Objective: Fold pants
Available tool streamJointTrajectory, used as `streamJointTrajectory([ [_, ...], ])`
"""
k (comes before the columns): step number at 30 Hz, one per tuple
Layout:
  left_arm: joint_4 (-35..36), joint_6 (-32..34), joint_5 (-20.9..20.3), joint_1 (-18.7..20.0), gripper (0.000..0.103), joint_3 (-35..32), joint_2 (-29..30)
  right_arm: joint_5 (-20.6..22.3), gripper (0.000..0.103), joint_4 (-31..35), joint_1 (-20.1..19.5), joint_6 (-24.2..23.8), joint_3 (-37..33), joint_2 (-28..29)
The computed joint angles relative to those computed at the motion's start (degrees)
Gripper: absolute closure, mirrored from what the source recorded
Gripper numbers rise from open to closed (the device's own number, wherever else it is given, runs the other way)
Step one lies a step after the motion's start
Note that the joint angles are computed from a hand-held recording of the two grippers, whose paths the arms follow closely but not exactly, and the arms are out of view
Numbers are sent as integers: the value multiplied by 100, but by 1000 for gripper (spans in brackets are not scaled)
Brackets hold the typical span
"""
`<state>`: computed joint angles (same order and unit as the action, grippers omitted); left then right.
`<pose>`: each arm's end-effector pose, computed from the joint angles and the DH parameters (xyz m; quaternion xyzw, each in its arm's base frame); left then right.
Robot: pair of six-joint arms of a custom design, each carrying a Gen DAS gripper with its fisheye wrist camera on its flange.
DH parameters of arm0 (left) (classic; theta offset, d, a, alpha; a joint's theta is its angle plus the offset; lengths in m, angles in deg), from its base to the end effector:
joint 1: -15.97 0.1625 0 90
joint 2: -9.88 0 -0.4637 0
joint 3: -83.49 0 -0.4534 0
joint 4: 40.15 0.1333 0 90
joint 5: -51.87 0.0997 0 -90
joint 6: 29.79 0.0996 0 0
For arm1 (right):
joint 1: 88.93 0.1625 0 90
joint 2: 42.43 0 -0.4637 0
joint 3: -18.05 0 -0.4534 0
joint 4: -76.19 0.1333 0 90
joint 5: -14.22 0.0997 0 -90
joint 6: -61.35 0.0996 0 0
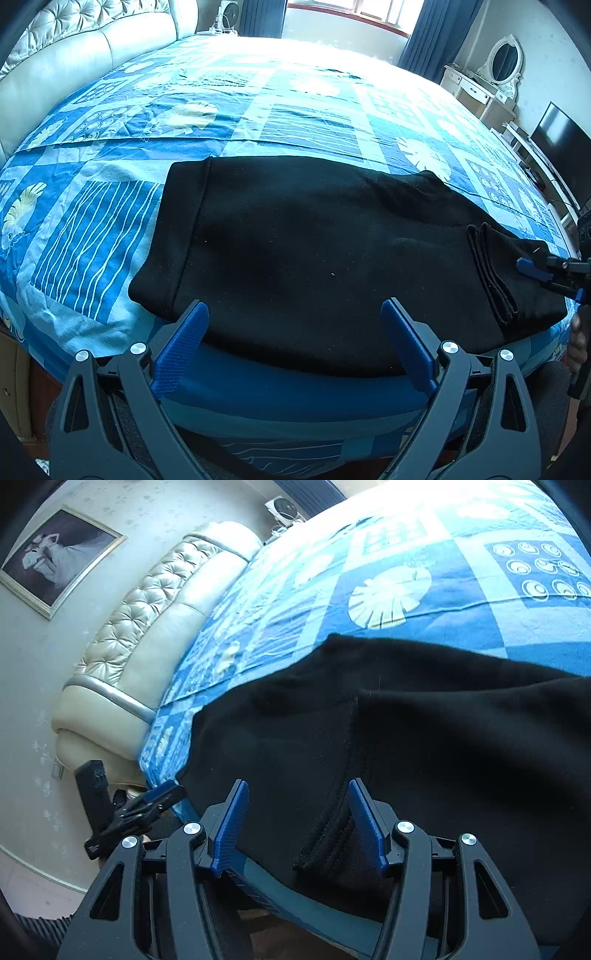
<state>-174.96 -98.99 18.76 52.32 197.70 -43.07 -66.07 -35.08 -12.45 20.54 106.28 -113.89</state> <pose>-0.3368 -0.5169 0.0546 -0.0502 0.8714 -0.3538 0.3359 -0.0151 -0.7047 0.3813 -0.2381 0.9668 -0.0734 0.0574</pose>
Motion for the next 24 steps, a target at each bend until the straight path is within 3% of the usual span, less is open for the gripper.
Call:
streamJointTrajectory([
  [2,2,6,7,7,9,-5,8,376,46,-2,-149,-4,-293,-32],
  [5,-17,-8,-48,31,9,-9,20,727,46,-350,-461,379,-779,33],
  [9,-30,-9,-82,49,9,-18,36,299,46,-1113,-847,1243,-1296,315],
  [11,-5,-28,-86,50,9,-24,41,238,46,-698,-1019,1553,-1679,575],
  [15,55,-86,-97,56,9,-36,47,562,46,-119,-1237,1791,-2040,897],
  [16,71,-107,-97,55,9,-33,45,685,53,-97,-1265,1775,-2044,919],
  [17,78,-120,-100,58,9,-28,40,696,72,-84,-1275,1799,-2045,942],
  [20,82,-161,-133,77,9,-15,32,578,81,-180,-1283,1866,-2018,987],
  [24,78,-154,-160,92,9,-12,42,752,83,-157,-1344,1937,-2004,1003],
])
